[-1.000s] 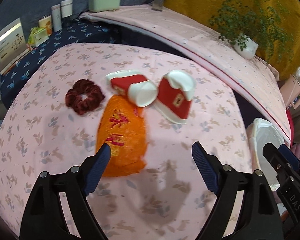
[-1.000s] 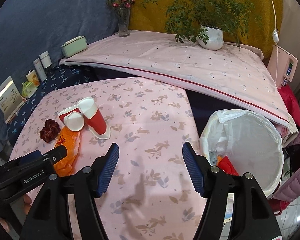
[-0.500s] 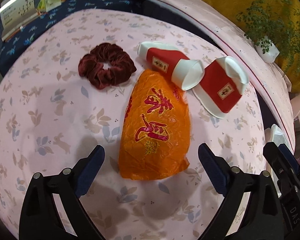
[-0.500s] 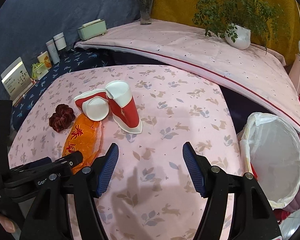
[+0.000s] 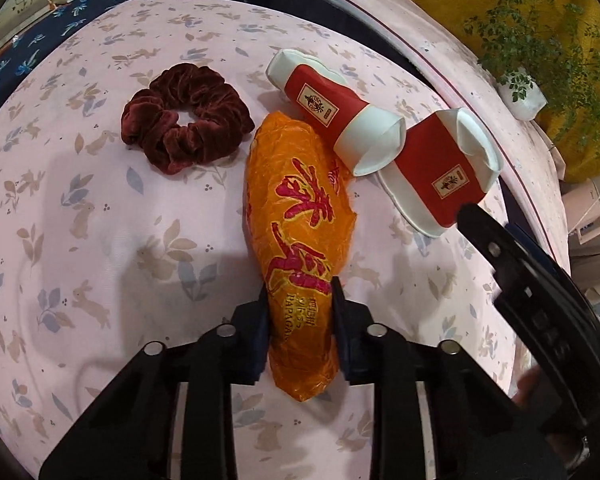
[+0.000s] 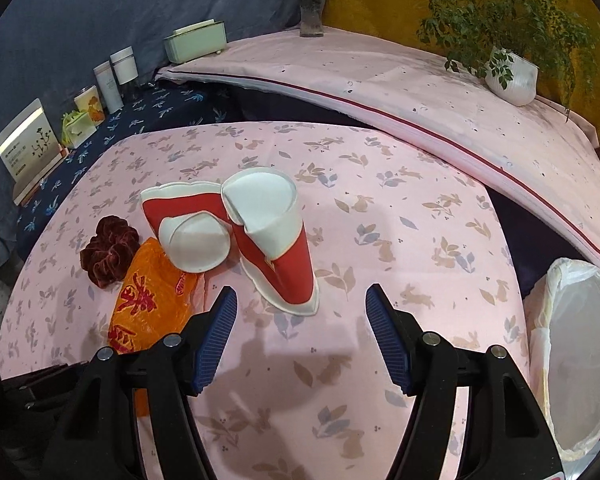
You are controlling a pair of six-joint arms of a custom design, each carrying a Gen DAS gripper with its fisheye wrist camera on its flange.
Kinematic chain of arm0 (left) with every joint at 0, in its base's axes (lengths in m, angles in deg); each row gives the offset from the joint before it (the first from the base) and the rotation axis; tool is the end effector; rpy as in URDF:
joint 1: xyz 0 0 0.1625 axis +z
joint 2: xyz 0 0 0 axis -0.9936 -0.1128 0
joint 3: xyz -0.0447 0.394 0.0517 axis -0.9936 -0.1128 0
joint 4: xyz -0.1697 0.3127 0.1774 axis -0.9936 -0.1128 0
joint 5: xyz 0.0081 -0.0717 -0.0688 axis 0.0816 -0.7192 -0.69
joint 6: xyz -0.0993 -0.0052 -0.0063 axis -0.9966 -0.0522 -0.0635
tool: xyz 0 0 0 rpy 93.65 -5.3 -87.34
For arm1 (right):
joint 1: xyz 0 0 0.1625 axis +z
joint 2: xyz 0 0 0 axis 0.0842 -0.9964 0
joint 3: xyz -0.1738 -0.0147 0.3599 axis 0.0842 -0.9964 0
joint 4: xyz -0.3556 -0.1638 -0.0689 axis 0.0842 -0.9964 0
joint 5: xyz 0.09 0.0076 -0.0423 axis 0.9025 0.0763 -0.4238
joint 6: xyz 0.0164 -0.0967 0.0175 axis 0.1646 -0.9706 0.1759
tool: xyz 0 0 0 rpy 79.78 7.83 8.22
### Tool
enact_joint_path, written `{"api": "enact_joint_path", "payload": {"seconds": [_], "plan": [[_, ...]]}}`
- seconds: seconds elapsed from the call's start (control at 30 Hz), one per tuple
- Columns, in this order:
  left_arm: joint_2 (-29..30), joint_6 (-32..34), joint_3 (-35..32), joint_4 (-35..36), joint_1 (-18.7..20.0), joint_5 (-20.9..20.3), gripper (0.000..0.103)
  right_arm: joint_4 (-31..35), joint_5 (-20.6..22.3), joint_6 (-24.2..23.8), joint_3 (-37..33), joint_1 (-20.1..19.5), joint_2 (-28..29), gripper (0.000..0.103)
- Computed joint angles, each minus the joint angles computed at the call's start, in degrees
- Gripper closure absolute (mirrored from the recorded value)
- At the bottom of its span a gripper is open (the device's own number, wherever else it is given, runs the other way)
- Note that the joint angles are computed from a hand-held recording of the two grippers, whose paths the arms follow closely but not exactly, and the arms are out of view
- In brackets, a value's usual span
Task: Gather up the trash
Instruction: 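Grasp the orange printed bag with the left tool while the right tool grasps a red-white paper cup, then lift the orange bag and paper cup and carry them over the bin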
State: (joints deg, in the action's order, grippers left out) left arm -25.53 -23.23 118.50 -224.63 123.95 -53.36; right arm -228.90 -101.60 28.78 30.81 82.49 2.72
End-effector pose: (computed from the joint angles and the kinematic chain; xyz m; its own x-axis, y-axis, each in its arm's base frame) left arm -0.3188 -0.5338 -0.0409 -0.8758 -0.3187 -0.3625 -0.0682 0.8252 -0.5606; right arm 0.0668 -0.5994 0.2478 -0.6821 -0.3121 0.6613 -0.6021 0.7530 -0.2657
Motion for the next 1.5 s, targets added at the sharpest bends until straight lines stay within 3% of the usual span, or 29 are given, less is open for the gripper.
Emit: {"api": "enact_joint_path", "payload": {"seconds": [0.23,0.27,0.33,0.37,0.57,1.0,1.5], "plan": [[-0.91,2.17,0.60,-0.95,-0.25,0.68,0.085,1.95,-0.32,1.43,-3.75,-0.14,3.50,0.041],[-0.92,2.29,0.45,-0.81,-0.26,0.90,0.085,2.40,-0.31,1.49,-4.06,-0.16,3.75,0.045],[-1.03,2.53,0.26,-0.42,-0.38,1.40,0.085,3.68,-0.60,1.62,-4.56,-0.16,4.06,0.076],[-1.04,2.44,0.08,0.10,-0.50,1.87,0.085,4.21,-0.52,1.86,-4.59,-0.21,3.98,0.080],[-0.96,1.92,-0.64,1.49,-1.38,3.58,0.085,3.24,0.61,1.94,-1.73,-0.74,1.04,0.080],[2.65,3.69,-6.05,4.36,-6.03,4.18,0.085,4.50,3.38,4.27,6.46,-4.70,-12.28,0.080],[12.76,11.80,-20.76,7.83,-10.18,2.32,0.085,7.28,7.76,5.30,7.05,-11.66,-22.87,0.080]]}}
